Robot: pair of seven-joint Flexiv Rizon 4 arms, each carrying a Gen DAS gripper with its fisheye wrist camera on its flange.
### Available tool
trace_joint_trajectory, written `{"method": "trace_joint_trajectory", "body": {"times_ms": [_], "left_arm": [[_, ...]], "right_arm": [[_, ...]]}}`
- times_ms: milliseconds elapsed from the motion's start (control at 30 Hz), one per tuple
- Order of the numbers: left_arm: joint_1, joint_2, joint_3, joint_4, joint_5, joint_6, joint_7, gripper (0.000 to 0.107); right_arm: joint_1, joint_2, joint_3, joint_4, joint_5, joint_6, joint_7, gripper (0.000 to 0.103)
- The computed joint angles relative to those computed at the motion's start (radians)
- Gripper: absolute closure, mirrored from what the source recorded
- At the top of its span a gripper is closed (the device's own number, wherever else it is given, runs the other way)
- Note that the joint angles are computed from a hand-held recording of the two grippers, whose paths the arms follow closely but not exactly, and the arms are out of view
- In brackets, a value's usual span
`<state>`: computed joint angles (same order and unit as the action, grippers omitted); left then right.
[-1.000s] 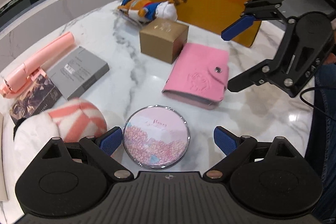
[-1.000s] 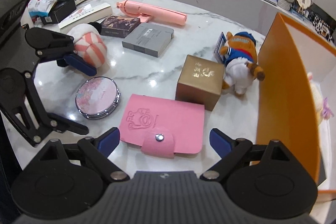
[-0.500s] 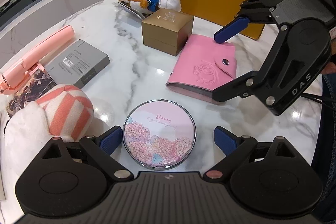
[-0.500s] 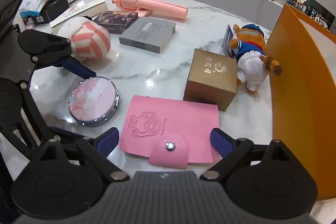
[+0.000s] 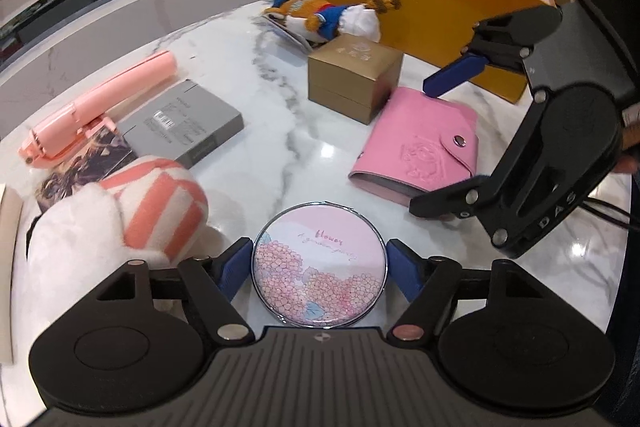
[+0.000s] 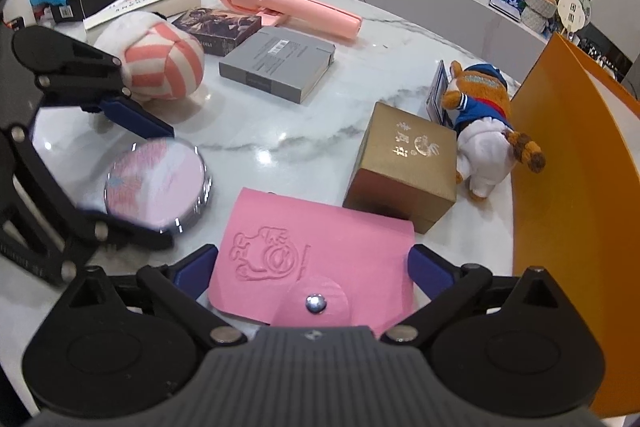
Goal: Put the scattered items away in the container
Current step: 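Grasp the round pink compact with the left tool while the right tool grasps the pink wallet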
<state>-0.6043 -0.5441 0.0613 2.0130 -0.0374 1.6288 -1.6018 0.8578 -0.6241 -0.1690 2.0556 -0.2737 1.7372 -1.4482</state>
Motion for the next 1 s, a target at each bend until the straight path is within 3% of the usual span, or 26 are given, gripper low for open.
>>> {"method": "trace_joint_trajectory", "body": {"times_ms": [433,600,800,1000], "left_arm": [[-0.088,0.014,0.093,0.03,0.011,0.018,-0.093,0.022],[-0.127,0.025,0.129,0.058,0.006,0.038,-0.126,0.022],[-0.136,0.031,0.137,0.065,0.001,0.036,-0.131,0.022],[-0.138,0.031,0.14,0.065,0.005,0.036,-0.133,0.022]], "right_arm": [[0.122,-0.02,-0.113,0.031,0.086,0.066,-0.016,0.001],[0.129,-0.052,-0.106,0.045,0.173,0.178,-0.072,0.001],[0.125,-0.062,-0.086,0.01,0.244,0.155,-0.11,0.0],[0.067,-0.053,-0.038,-0.02,0.206,0.097,-0.105,0.0]]}}
